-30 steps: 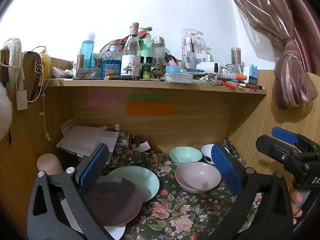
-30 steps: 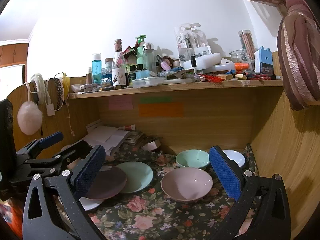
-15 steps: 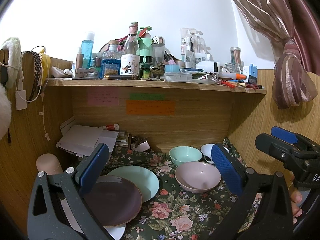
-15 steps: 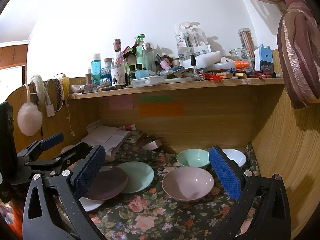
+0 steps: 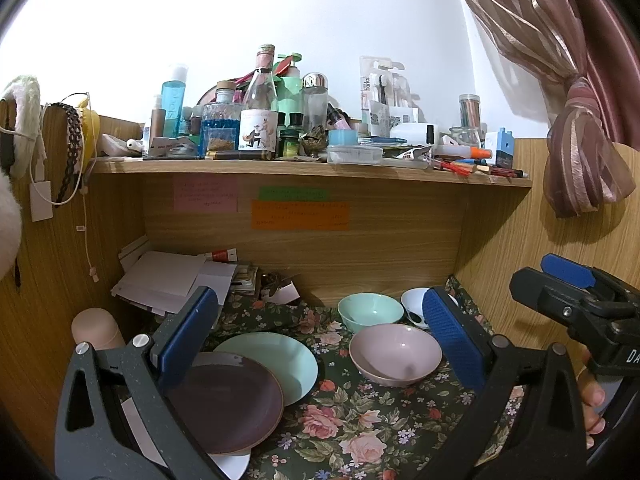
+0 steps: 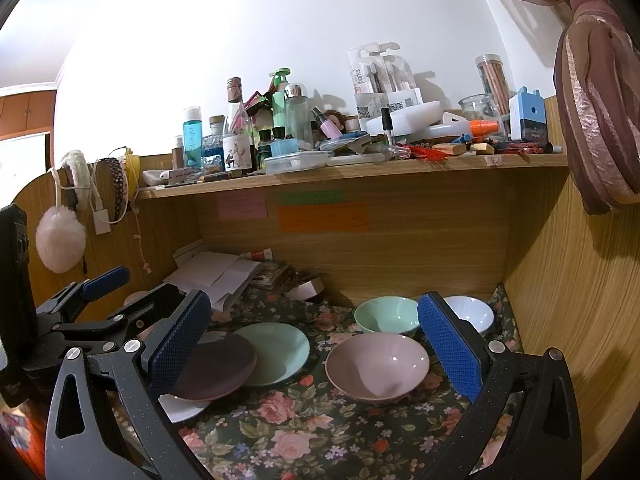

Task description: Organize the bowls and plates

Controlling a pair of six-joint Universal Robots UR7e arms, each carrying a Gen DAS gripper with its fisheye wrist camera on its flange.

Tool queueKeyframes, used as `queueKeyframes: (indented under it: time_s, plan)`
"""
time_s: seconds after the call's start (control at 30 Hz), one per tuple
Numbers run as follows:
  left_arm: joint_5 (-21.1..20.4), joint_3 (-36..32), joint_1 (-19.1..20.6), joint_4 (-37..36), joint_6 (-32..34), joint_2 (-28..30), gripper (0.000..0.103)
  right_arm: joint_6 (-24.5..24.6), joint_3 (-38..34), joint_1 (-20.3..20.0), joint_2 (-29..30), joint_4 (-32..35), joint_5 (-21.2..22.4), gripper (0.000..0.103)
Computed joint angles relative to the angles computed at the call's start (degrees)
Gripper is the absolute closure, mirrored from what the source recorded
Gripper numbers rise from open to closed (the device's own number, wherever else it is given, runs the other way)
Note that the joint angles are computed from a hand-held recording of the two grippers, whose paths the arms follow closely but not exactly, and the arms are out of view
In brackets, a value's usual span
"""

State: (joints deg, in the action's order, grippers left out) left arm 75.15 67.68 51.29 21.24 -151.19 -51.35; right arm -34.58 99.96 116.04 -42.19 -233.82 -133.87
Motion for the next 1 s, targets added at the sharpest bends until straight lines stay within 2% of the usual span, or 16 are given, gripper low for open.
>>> queueKeyframes:
  time_s: [0.73, 1.0]
  plan:
    - [0.3, 0.7, -0.1, -0.7, -0.1, -0.3, 0.0, 1.3, -0.3, 0.2, 0.7, 0.9, 0.1, 0.0]
    - [-0.3, -0.2, 1.1, -0.1, 0.7, 0.0, 0.0, 2.2, -1.7, -0.2, 1.3, 3.4, 0.2, 0.0]
